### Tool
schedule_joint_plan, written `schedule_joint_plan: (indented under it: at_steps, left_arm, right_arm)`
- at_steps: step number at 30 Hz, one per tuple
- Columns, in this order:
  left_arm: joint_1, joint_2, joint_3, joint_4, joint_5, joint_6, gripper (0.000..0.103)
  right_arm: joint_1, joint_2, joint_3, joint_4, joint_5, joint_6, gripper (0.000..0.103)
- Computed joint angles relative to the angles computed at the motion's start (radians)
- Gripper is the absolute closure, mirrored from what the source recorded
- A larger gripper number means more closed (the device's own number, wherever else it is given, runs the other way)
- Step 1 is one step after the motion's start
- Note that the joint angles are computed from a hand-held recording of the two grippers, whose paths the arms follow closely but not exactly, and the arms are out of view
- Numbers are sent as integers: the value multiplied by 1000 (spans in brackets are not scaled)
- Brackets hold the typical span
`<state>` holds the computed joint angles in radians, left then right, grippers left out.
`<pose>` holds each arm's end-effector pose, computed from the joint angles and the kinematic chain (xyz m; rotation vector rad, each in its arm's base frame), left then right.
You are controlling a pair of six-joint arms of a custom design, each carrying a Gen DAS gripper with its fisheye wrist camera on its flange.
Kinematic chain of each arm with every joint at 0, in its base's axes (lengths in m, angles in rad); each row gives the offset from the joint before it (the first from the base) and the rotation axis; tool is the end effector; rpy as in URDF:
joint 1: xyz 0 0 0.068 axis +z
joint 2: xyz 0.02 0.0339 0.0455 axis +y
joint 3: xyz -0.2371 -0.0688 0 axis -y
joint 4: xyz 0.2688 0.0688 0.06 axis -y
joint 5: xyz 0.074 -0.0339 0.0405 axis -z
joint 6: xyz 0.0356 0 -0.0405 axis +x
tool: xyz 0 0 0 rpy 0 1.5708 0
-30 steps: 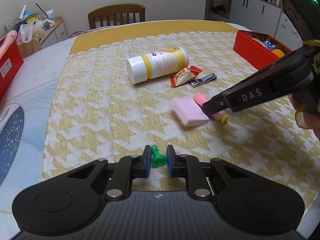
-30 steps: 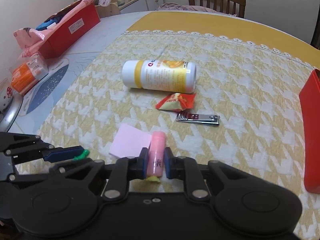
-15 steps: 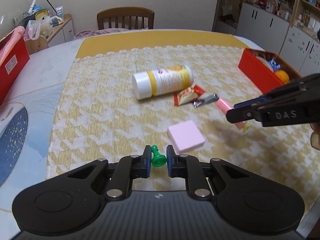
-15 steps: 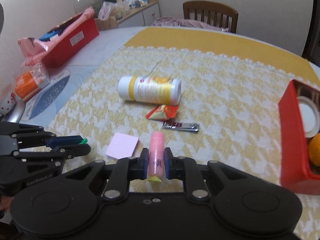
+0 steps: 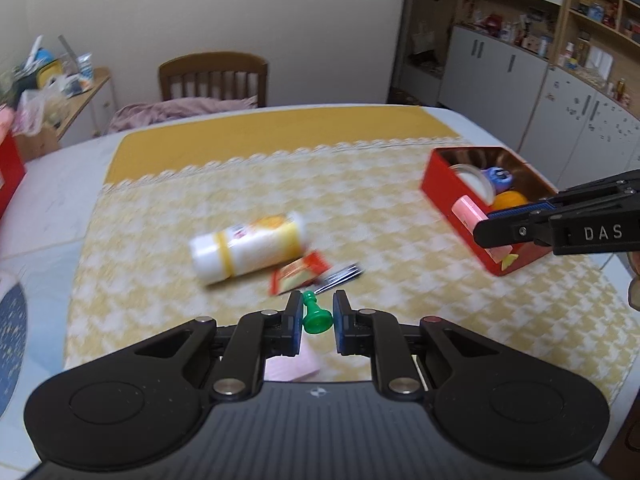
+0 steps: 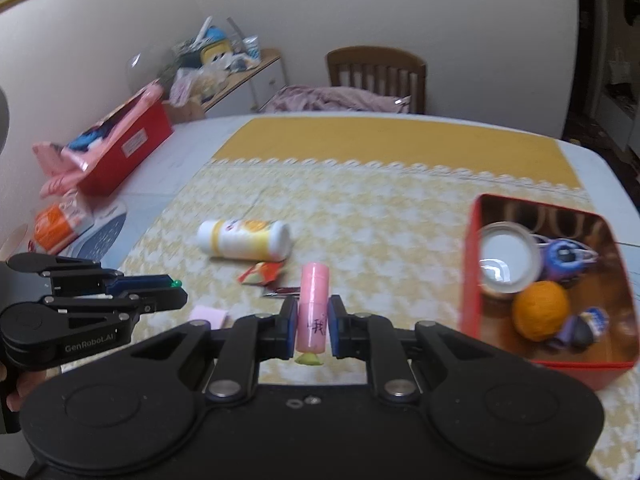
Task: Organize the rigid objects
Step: 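Carry the green piece and pink eraser over the red tin box with both grippers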
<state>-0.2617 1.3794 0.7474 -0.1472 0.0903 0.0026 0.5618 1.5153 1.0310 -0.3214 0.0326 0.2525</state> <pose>0.2939 -0.0820 0.1590 0.3548 2.3312 -0.2329 0.2956 0.1847 0.1991 -0.3548 2.3780 0.3471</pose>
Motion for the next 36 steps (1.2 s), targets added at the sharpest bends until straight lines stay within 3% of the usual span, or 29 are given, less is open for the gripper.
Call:
schedule_joint_plan:
  at_steps: [17,27,36]
  left_arm:
    - [-291,287,335,-17,-100,-91,88]
    - [-373,521,606,-85,-139,-147,88]
    - [-418,780,933,-235,-145,-212,88]
  right_arm:
    - [-335,-195,-151,-9,-143,-134,89]
    - [-536,-156,-148,-15,-249,-252,89]
    - [-635,-48,-95,-3,-300,-351,89]
